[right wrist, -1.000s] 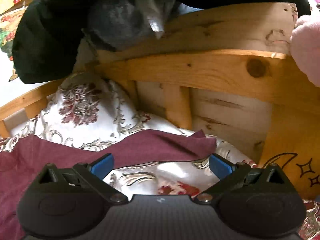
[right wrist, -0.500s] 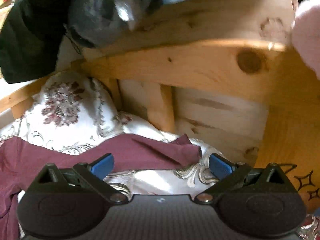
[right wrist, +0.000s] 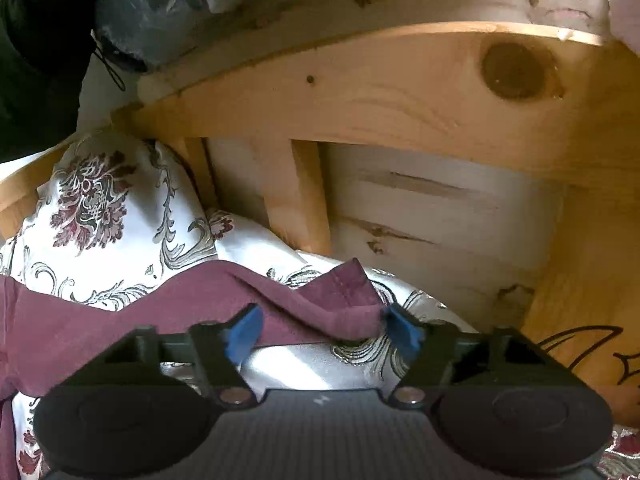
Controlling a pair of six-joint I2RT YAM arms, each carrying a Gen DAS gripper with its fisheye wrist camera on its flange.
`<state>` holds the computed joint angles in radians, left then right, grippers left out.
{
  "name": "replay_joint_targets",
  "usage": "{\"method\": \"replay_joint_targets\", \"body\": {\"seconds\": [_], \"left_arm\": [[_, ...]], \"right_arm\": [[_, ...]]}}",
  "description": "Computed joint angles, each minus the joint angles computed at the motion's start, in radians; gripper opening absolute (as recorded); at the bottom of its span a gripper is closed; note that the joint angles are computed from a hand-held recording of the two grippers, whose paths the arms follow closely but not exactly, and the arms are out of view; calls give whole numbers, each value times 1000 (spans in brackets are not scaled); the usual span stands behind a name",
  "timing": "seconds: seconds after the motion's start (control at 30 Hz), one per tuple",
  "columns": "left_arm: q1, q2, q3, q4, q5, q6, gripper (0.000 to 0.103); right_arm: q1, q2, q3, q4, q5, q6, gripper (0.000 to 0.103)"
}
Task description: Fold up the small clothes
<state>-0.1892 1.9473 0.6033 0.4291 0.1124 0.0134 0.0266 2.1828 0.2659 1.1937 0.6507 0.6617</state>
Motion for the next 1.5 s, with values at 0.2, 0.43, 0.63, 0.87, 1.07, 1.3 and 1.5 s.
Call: {"method": "replay_joint_targets", "body": {"seconds": [0.2,0.43,0.63,0.87,1.07,1.3,1.5], "left_arm": [[-29,-9,22,-36,-126,0,102],[-9,-22,17,-57,-165,21,102],[15,-38,6,-65,-153,43,102],[83,-75,-28,-65,-105,58,102],[160,-126,-61,-64,-32,68,102],[280,-146,-66,-69,56,91,102],[392,-132,-37,-79,109,103,102]], "right_arm": [[11,31,-18,85,4,-21,20],[57,62,-56,208,64,-38,14],[96,60,-90,306,87,-60,12],[191,-131,-192,304,35,-79,11],[401,-427,-185,38,113,-109,11],[648,-524,-4,-223,194,-132,11],[771,-385,231,-242,160,-158,11]]}}
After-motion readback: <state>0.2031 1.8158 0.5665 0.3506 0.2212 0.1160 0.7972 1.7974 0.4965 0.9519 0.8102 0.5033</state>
